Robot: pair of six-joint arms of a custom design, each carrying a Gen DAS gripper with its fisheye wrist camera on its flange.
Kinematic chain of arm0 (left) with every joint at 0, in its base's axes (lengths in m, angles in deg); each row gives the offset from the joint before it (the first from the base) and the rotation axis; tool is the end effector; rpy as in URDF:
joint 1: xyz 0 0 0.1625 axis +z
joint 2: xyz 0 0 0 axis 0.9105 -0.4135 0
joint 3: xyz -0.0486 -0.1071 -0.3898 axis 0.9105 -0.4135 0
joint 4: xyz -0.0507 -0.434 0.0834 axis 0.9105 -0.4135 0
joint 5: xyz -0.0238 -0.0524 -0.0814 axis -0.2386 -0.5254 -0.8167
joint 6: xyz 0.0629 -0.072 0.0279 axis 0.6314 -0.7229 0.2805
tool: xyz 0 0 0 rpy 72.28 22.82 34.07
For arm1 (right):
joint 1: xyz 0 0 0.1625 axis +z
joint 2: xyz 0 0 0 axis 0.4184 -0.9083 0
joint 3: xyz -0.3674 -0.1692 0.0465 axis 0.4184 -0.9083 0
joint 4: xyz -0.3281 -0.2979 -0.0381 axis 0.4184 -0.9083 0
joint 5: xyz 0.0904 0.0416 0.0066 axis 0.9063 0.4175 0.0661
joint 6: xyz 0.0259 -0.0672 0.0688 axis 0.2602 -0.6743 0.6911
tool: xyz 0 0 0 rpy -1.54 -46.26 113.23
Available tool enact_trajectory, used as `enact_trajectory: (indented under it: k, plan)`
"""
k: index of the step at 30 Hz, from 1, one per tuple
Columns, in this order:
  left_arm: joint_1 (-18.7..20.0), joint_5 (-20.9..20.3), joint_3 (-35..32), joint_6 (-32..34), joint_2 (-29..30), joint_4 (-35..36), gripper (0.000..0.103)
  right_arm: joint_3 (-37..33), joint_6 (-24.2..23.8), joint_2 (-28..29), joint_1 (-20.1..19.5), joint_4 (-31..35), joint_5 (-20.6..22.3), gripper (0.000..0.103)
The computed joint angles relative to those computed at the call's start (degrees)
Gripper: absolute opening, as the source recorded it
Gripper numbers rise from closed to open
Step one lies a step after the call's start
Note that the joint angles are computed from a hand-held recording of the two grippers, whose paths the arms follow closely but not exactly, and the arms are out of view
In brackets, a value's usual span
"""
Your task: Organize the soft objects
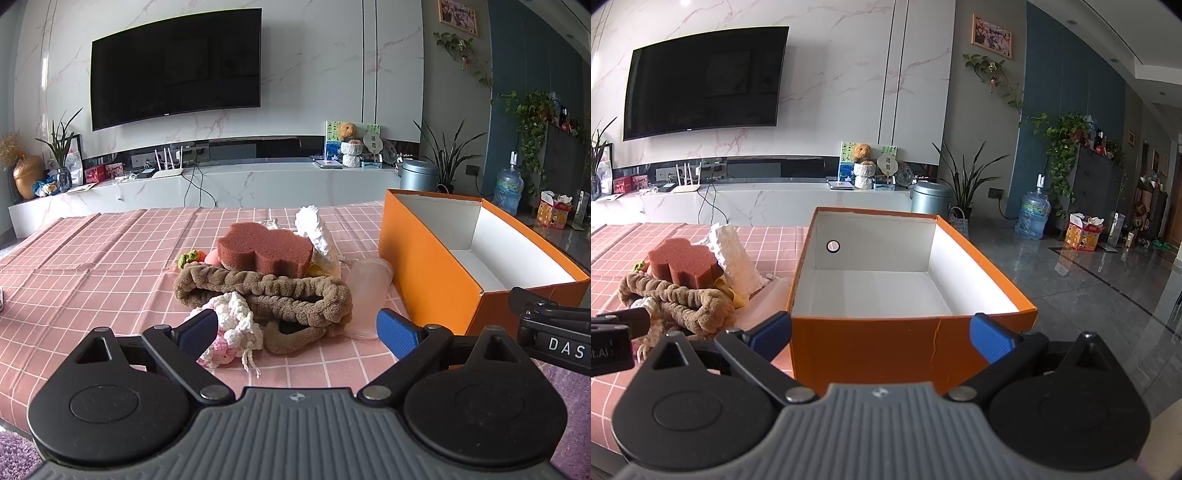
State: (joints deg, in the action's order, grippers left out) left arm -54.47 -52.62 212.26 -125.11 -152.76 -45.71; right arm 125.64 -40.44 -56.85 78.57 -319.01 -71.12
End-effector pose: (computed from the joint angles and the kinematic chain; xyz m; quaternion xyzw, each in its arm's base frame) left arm -0.3064 -0.2891 0.1393 0.0645 0.7542 -0.5146 0.4027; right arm 0.1860 -0.3900 0.1740 0.2892 -0.7730 0.4673 0.3168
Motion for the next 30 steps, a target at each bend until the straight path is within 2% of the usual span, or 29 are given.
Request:
enact_trajectory:
  k: [10, 30]
  plan:
    - [0.0, -0.9, 0.3, 2.0, 0.0, -2.3, 0.103, 0.4, 0.3, -0.7, -0.1, 0.7, 0.2, 0.101]
    - [-0.6, -2.2, 0.8, 2.0, 0.1, -2.6, 0.103, 1.0, 0.8, -1.6, -0.4, 2.1, 1.0, 0.101]
